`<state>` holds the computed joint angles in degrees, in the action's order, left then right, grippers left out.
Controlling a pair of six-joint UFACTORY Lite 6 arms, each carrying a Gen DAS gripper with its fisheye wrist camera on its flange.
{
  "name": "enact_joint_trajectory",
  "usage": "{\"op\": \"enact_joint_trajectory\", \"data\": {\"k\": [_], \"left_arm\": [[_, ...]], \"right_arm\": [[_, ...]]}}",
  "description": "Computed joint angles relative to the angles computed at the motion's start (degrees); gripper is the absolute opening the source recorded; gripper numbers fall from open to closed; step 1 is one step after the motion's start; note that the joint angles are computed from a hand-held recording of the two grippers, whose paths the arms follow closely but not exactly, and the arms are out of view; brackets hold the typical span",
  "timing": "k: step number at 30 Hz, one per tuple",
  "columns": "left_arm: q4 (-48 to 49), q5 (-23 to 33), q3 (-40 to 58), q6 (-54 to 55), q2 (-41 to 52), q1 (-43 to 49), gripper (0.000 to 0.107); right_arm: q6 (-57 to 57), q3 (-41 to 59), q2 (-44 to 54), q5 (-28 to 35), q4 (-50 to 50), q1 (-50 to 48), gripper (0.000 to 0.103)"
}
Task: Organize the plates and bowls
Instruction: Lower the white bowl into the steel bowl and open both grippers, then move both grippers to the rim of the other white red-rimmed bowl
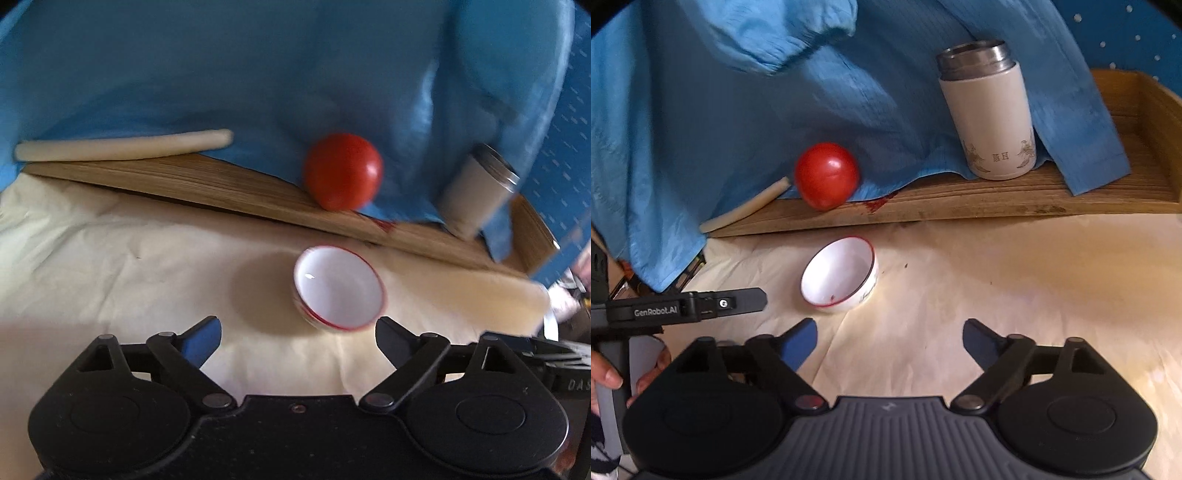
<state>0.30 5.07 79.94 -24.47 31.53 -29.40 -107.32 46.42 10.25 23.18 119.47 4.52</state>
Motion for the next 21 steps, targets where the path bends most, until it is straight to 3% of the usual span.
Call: {"op": "enact_joint_trajectory", "data": {"k": [5, 7, 12, 21], "left_arm": [[0.1, 0.6, 4.8, -2.0, 4.7, 1.4, 0.100], [4.5, 0.8, 6.6, -6.9, 6.4, 1.4, 0.100], [18.8, 2.8, 12.4, -21.5, 11.0, 0.7, 0.100], [26.9, 6.8, 19.4, -29.7, 16.5, 0.3, 0.101]], "right_arm": [[0.6, 6.9, 7.3, 1.7, 1.2, 0.2, 0.100], [2.7, 10.3, 10.2, 1.6, -0.8, 0.5, 0.102], [8.5, 18.4, 16.3, -1.4, -5.8, 2.1, 0.102], [8.9, 23.2, 21.1, -3.9, -6.8, 3.1, 0.102]]}}
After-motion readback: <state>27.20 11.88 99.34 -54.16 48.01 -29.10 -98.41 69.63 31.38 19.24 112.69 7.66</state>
